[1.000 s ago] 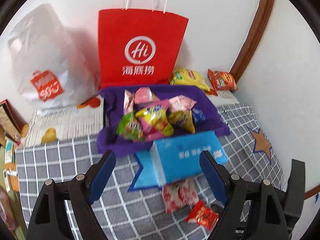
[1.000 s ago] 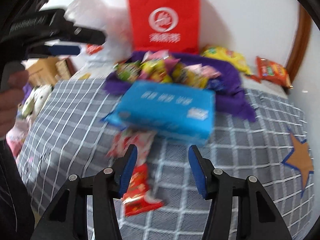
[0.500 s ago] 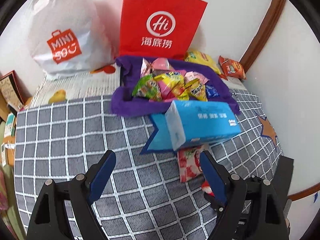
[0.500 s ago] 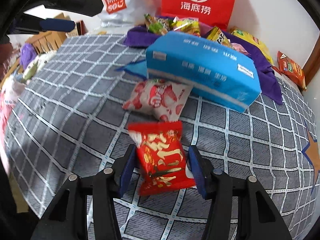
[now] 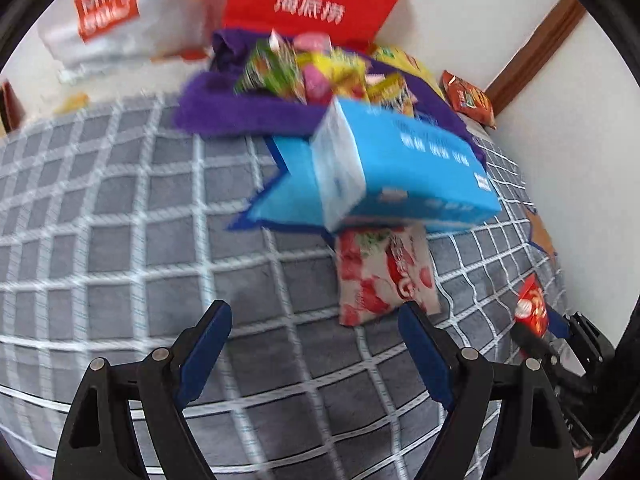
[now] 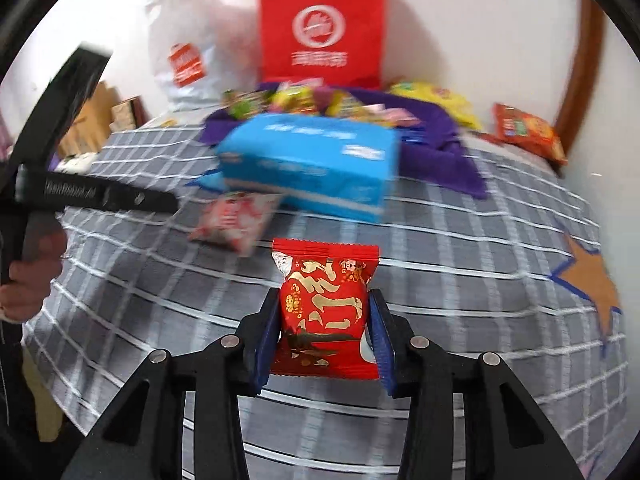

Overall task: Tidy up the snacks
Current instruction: 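Close the right tool on the red candy packet and lift it, then grasp the pink-white fruit candy bag with the left tool while the right tool holds the red packet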

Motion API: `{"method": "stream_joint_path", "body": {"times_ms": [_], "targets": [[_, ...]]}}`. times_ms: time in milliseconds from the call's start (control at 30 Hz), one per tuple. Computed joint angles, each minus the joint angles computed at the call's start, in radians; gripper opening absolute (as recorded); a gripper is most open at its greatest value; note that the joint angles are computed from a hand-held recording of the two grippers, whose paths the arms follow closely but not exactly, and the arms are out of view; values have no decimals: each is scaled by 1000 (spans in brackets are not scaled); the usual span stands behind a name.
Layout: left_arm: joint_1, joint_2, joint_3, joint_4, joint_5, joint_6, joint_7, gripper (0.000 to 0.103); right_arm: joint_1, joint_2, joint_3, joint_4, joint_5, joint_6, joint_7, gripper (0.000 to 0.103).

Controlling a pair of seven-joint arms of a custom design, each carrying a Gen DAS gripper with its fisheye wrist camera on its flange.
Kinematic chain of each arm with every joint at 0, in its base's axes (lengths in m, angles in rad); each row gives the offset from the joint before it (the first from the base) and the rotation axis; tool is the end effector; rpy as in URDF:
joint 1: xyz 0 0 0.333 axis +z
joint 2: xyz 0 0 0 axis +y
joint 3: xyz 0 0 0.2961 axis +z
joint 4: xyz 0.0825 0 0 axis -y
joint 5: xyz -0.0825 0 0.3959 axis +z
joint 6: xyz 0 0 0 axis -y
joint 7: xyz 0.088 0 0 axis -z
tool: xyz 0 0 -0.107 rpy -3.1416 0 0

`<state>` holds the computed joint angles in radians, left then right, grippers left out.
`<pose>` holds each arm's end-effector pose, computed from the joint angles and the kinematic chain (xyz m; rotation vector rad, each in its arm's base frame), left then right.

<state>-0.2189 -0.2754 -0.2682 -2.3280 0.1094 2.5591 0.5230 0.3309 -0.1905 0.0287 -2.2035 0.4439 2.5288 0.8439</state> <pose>0.4548 -0.2485 0.4737 -2.4679 1.5046 -0.7246 0.5134 0.1888 0.4939 -2.3682 0.9759 -0.2996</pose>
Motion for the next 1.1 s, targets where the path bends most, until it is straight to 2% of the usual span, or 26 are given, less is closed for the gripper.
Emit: {"method": "stream_joint_path", "body": {"times_ms": [67,200,467,567,733,833,900,1033,1100], "targets": [[30,8,-38,1,89,22,-82,84,-13,7,-9,3,-8,8,4,42],[18,77,-36,66,127,8,-93,87,-33,37,-24,19,10,4,-16,42],[-22,208,-22,211,232,-69,-161,98,-70,139,-10,77,22,50,28,42],[-41,247,-16,259,289,-110,-199,99,-81,177,-1,107,37,52,35,42],[-92,324,-10,361,418,-260,-258,99,-95,208,13,138,33,37,54,43],[-134,367,-4,415,519,-360,-298,93,-98,208,20,136,17,45,63,44],[-155,373,3,415,575,-363,-334,89,-98,207,22,134,7,49,67,44],[-169,362,11,404,611,-364,-371,69,-100,208,23,134,2,51,70,44],[-168,355,12,394,619,-355,-383,67,-100,209,23,134,1,50,71,44]]}}
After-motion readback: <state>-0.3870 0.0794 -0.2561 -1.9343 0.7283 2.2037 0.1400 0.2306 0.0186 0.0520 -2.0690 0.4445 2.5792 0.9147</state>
